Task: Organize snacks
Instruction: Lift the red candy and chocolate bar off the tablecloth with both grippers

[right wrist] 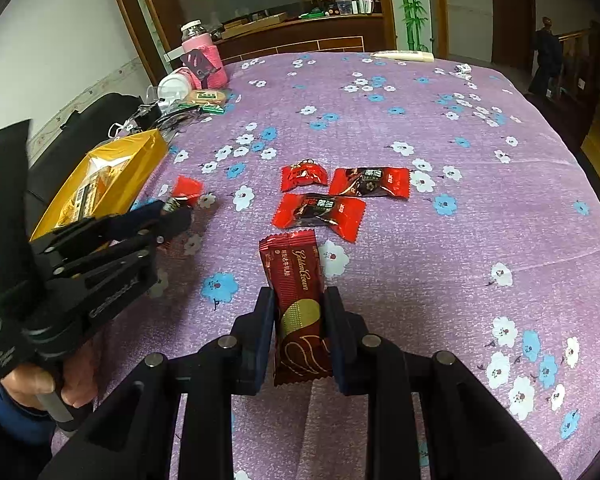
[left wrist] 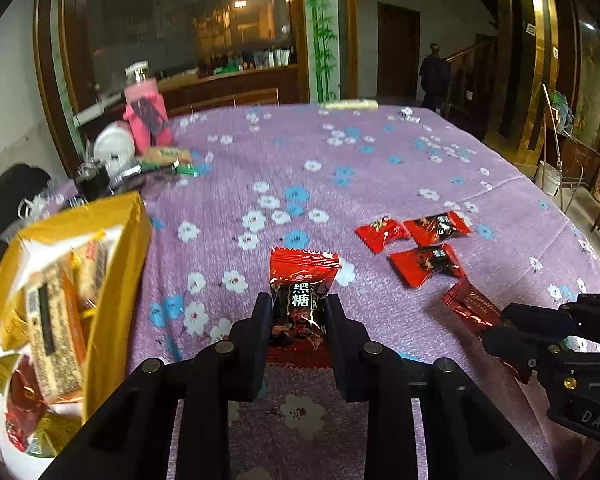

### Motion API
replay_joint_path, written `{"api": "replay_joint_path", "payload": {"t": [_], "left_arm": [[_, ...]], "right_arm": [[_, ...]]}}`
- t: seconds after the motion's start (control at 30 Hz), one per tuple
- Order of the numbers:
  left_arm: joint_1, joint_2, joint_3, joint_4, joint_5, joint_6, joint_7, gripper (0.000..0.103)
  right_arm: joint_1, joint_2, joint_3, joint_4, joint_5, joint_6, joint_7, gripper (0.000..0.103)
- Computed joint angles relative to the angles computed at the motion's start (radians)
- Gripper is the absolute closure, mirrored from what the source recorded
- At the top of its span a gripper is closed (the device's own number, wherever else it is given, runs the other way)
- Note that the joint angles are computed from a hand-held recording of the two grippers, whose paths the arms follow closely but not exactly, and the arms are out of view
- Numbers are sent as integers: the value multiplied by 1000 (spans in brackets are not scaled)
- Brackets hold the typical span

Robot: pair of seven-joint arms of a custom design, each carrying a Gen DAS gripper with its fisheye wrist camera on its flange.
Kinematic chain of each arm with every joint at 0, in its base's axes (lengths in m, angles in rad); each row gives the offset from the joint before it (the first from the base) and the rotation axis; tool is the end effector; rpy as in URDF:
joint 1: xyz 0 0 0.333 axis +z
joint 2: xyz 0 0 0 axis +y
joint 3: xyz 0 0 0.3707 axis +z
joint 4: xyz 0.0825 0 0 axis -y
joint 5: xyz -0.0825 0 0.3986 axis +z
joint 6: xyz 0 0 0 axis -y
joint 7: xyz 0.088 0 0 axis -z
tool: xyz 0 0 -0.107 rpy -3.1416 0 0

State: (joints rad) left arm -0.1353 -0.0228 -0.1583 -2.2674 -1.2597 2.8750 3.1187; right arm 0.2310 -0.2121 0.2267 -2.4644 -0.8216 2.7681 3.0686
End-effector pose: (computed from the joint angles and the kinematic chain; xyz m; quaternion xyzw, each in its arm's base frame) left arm 0.5387 -0.1069 0.4560 -0.3835 0.8282 -0.3578 0.1974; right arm 0.4202 0.2462 0.4612 -0.5461 0.7657 -0.2090 0.2680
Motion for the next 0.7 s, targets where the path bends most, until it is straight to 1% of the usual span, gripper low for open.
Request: {"api": "replay_joint_path", "payload": {"t": [0.27, 0.43, 0.7], "left_arm": [[-15, -22, -4, 0, -208, 50, 213, 76], [-19, -28, -6, 2, -272, 61, 282, 76], [-18, -33, -11, 4, -335, 69, 347, 76]], "right_arm": [[-5, -7, 7, 0, -25, -8, 28, 79], [-3, -9, 7, 0, -36, -15, 41, 79], [-3, -13, 7, 0, -48, -24, 59, 79]]}}
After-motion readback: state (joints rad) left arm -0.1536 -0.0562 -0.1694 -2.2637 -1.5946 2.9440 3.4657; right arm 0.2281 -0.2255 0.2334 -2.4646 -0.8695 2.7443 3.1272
